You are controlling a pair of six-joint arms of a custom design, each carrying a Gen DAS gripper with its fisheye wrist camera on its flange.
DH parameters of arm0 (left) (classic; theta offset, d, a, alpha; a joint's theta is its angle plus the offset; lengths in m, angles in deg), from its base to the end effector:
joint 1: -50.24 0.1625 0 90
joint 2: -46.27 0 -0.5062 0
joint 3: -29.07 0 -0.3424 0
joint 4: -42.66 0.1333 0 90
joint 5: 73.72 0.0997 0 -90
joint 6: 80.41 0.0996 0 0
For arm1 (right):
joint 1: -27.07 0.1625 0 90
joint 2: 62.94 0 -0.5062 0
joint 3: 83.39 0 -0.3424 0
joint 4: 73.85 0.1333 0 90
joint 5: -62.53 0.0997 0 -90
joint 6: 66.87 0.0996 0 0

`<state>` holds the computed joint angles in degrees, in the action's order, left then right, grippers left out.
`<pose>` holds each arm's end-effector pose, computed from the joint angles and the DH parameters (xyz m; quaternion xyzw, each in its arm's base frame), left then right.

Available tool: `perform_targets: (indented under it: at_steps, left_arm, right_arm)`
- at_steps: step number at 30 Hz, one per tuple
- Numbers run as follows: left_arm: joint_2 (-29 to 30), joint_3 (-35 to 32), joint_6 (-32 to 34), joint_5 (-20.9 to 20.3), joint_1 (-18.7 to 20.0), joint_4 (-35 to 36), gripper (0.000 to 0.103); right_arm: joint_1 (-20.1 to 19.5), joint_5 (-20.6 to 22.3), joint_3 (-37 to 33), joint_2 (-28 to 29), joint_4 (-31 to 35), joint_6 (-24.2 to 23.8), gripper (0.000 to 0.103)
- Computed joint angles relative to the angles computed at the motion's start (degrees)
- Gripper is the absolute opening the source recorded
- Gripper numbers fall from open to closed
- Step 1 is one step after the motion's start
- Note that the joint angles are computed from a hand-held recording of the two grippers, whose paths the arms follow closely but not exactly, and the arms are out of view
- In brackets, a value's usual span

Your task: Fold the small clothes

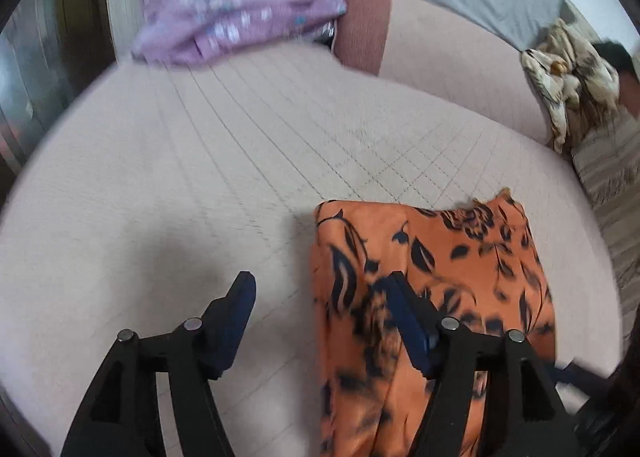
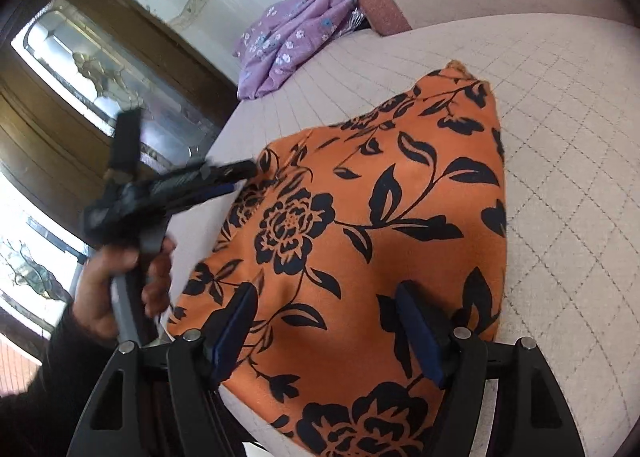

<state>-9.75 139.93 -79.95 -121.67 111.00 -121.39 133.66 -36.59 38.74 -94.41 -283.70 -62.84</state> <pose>-0.1179 -0.6200 0.2653 0.1780 0.9049 -0.2388 0.3039 0.2733 -0.5058 0.0472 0.0856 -0.9611 0.2609 0.0307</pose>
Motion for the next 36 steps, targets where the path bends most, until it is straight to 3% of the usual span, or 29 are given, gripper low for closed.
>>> perform_targets:
  at_steps: [4,9,15,19,25,28,31,32,33,34,36]
  left_arm:
    - [-3.8,6.3,-1.5,3.6,-2.7,-2.6,0.079]
    - [-6.7,9.6,-5.2,1.9,-3.4,-0.4,0.080]
    - [-6.2,9.7,-6.0,-0.2,-2.9,-0.1,0.080]
    - [-6.8,8.9,-5.6,-4.9,-1.8,0.8,0.080]
    - [-6.1,4.1,-7.5,-16.8,4.0,6.1,0.086]
    - [-4.1,1.3,-10.0,-19.4,6.7,11.3,0.086]
    - [-3.6,3.0,-6.0,-17.4,5.7,8.6,0.086]
    - [-3.6,3.2,-5.5,-16.7,5.3,8.9,0.079]
    - [-3.7,3.3,-4.5,-17.9,5.4,9.1,0.054]
    - [-3.9,2.7,-4.7,-20.2,5.7,10.6,0.050]
    - [-4.6,2.9,-5.3,-20.2,5.4,10.2,0.032]
  right_arm:
    - [1.2,-0.9,2.6,-1.0,-3.4,1.8,0.081]
    - [2.4,-2.7,6.8,-2.1,-8.5,3.8,0.085]
    - [1.4,-4.3,9.8,-3.1,-11.7,6.2,0.086]
    - [0.0,-4.3,10.5,-3.6,-12.3,7.7,0.086]
    - [-1.9,-3.0,6.5,-3.7,-7.5,8.4,0.086]
    - [-3.1,-2.1,2.8,-2.7,-3.1,9.8,0.086]
    - [-4.3,0.3,-0.9,-1.2,3.0,11.1,0.088]
    - [-4.7,2.6,-1.8,-0.6,4.8,10.5,0.087]
    - [-4.3,2.5,-2.7,-0.2,6.0,8.7,0.079]
    - [-3.4,1.2,-3.9,0.0,7.9,7.1,0.066]
    - [-2.2,-0.5,-5.5,-0.1,10.7,6.3,0.045]
